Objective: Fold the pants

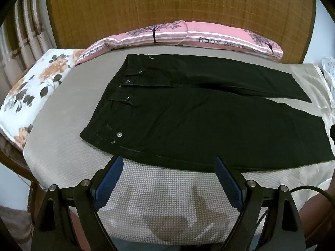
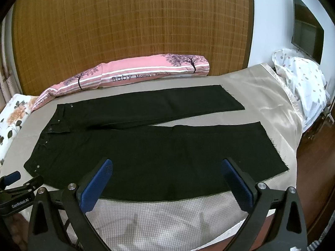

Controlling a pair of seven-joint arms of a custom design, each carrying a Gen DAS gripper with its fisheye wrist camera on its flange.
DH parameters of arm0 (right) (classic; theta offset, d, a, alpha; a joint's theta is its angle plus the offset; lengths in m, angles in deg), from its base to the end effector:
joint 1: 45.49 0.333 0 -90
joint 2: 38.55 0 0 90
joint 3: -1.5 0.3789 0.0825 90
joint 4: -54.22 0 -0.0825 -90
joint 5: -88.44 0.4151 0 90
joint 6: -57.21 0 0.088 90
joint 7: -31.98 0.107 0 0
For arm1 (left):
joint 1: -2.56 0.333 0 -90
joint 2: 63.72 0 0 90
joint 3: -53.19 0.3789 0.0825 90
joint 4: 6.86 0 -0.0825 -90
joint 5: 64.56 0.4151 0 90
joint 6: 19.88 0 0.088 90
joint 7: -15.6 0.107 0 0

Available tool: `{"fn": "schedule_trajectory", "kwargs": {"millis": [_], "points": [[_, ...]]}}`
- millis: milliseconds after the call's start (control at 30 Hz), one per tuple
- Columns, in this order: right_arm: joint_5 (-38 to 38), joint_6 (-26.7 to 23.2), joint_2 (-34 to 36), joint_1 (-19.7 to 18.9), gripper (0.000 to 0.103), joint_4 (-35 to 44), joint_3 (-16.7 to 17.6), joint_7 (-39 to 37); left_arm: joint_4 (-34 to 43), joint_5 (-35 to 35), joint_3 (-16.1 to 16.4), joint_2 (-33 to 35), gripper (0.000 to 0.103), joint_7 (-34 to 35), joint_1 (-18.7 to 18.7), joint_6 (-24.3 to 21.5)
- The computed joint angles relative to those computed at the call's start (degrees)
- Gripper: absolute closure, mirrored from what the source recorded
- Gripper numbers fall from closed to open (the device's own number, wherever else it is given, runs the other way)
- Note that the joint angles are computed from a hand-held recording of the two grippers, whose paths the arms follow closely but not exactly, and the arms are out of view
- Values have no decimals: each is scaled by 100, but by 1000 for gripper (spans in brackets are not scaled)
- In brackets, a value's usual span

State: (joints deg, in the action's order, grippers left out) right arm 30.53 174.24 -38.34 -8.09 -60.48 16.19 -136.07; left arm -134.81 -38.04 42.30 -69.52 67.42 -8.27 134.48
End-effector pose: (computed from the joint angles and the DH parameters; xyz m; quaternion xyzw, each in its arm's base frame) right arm 0.4045 0.4428 0.5315 -0.4994 0.7492 -0.3600 0.2444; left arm 0.5222 -0.2271 0.5193 -0.6444 0.6980 -0.2163 0.2255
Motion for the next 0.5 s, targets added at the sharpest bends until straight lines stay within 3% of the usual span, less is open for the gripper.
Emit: {"fn": "schedule_trajectory", "kwargs": {"millis": [500], "points": [[28,-6,11,11,0,-13,-1,21,24,136,-24,10,14,-103,6,-41]]}}
